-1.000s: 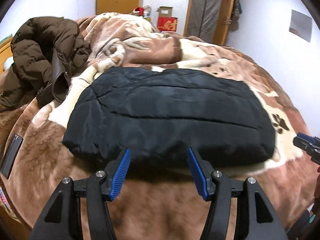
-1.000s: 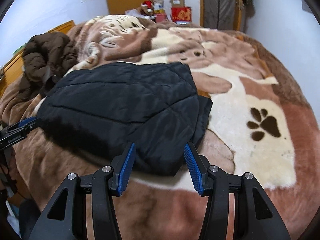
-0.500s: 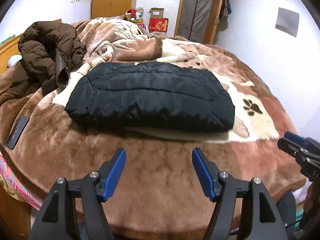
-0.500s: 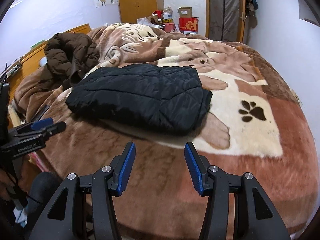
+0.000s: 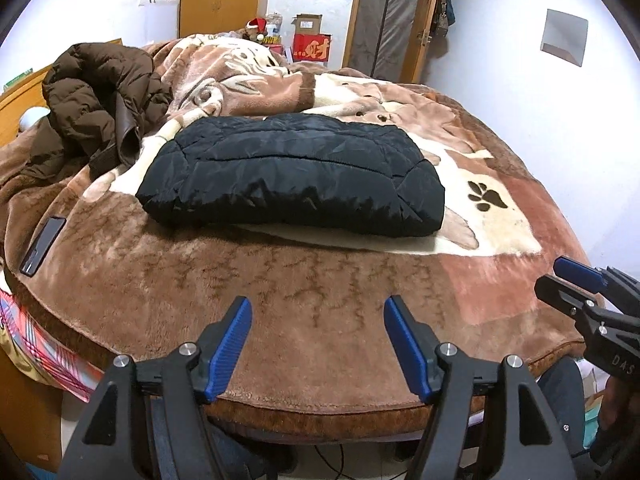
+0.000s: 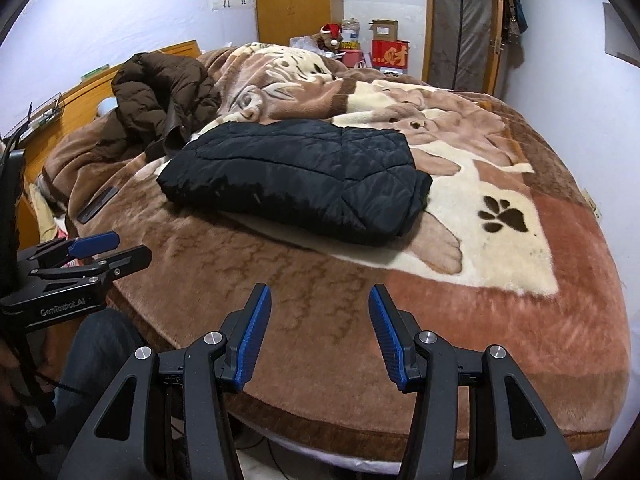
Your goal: Fold large clothes
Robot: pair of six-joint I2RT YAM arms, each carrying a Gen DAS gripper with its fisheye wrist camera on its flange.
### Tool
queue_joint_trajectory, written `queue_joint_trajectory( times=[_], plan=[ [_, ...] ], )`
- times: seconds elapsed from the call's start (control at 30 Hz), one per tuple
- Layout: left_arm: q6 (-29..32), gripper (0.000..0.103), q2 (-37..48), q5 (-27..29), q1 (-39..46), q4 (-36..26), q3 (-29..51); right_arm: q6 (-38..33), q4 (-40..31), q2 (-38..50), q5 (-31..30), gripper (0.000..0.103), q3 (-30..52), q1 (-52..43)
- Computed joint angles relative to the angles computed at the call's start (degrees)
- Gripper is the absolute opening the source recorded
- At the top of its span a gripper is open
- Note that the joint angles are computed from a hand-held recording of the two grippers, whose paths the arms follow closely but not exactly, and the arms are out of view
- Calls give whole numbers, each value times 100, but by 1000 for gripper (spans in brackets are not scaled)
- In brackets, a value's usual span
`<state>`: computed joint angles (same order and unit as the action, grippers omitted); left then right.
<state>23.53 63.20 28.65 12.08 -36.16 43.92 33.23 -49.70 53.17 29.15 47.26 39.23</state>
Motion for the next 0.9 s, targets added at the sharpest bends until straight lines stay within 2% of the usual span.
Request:
queue_joint_trajectory(
  times=[0.9],
  plan=[
    [-96,70,-97,-179,-79,183,-199,88,-19,224,-57,52,33,92]
  ],
)
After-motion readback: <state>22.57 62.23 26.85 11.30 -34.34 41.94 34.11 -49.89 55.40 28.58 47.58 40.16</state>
